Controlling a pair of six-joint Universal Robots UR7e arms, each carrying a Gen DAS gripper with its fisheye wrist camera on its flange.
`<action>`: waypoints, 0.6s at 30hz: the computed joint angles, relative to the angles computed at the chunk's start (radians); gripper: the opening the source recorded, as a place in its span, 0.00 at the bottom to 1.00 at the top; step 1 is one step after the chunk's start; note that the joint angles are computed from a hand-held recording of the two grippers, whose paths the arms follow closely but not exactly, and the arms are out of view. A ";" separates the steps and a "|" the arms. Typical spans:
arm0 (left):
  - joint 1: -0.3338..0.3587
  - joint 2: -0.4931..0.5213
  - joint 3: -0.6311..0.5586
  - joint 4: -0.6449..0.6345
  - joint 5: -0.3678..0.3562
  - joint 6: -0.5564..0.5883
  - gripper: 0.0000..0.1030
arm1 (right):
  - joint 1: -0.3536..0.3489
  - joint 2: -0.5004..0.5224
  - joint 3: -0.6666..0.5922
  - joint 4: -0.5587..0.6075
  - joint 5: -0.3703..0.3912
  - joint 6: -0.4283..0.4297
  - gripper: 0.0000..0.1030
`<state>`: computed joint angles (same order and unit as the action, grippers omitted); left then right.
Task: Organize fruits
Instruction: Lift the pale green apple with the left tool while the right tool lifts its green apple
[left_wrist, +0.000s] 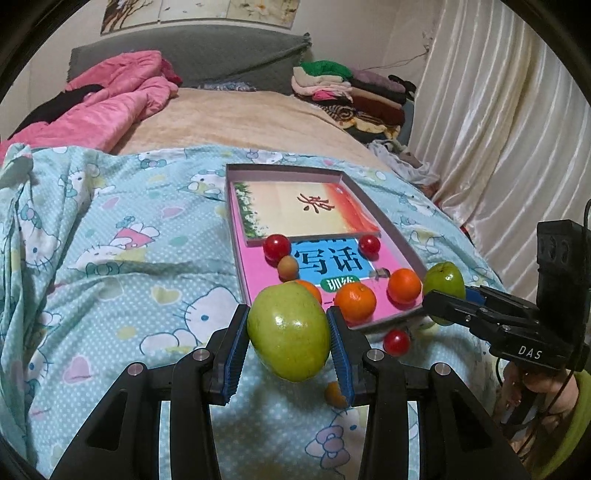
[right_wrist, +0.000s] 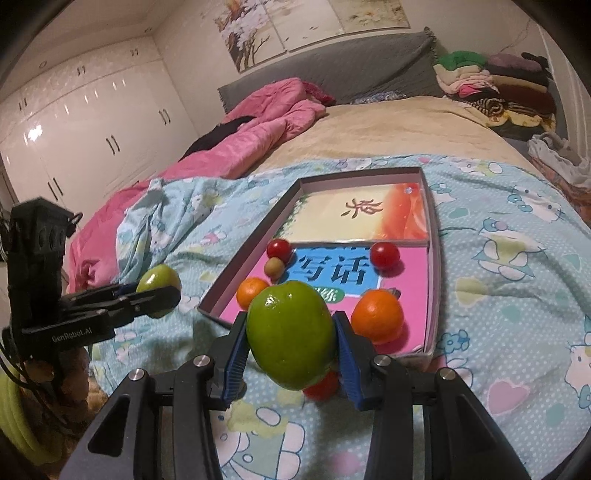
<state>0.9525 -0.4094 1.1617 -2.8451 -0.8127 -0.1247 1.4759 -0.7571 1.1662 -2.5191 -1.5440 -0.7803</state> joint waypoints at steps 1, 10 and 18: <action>0.000 0.004 -0.006 0.000 0.003 0.003 0.41 | 0.000 0.001 -0.001 -0.004 0.001 0.001 0.43; 0.002 0.031 -0.052 0.004 0.014 0.037 0.41 | 0.005 0.017 -0.019 -0.025 0.002 0.001 0.43; 0.007 0.054 -0.092 0.044 0.022 0.027 0.41 | 0.011 0.034 -0.032 -0.055 -0.012 -0.009 0.43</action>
<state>0.9594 -0.3552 1.0696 -2.8010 -0.7911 -0.0974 1.4868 -0.7228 1.1341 -2.5738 -1.5559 -0.7892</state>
